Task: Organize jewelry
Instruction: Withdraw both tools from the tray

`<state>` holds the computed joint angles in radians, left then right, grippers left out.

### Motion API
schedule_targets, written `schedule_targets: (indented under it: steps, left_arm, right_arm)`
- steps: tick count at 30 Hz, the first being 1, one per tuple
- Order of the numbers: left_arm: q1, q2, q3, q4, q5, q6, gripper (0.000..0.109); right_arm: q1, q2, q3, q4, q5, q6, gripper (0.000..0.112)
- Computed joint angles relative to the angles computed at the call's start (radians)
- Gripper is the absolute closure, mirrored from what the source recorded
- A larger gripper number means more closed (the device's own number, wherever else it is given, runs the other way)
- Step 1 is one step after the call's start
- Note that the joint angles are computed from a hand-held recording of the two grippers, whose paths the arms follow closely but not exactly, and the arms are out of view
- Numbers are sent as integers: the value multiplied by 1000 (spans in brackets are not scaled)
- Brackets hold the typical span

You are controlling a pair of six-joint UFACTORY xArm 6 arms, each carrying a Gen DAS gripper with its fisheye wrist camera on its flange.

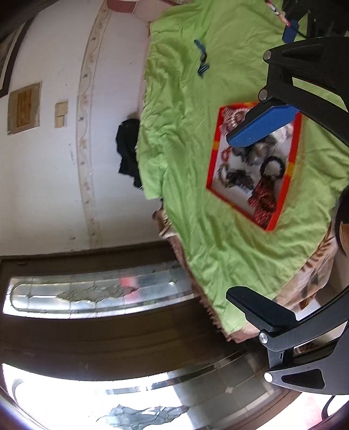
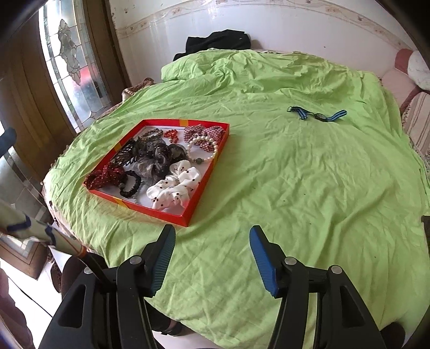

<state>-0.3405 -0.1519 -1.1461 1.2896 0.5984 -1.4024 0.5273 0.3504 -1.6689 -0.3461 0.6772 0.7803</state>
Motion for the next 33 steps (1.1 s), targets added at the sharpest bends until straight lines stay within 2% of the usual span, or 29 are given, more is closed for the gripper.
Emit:
schedule_targets:
  steps: [13, 28, 33]
  left_arm:
    - [13, 52, 2, -300, -66, 228, 6]
    - [-2, 111, -31, -464, -36, 397, 6]
    - [16, 149, -48, -577, -5, 482, 6]
  right_arm:
    - [-4, -19, 29, -40, 13, 55, 49]
    - [-3, -9, 18, -69, 25, 75, 47]
    - [-9, 69, -105, -14, 55, -12, 47]
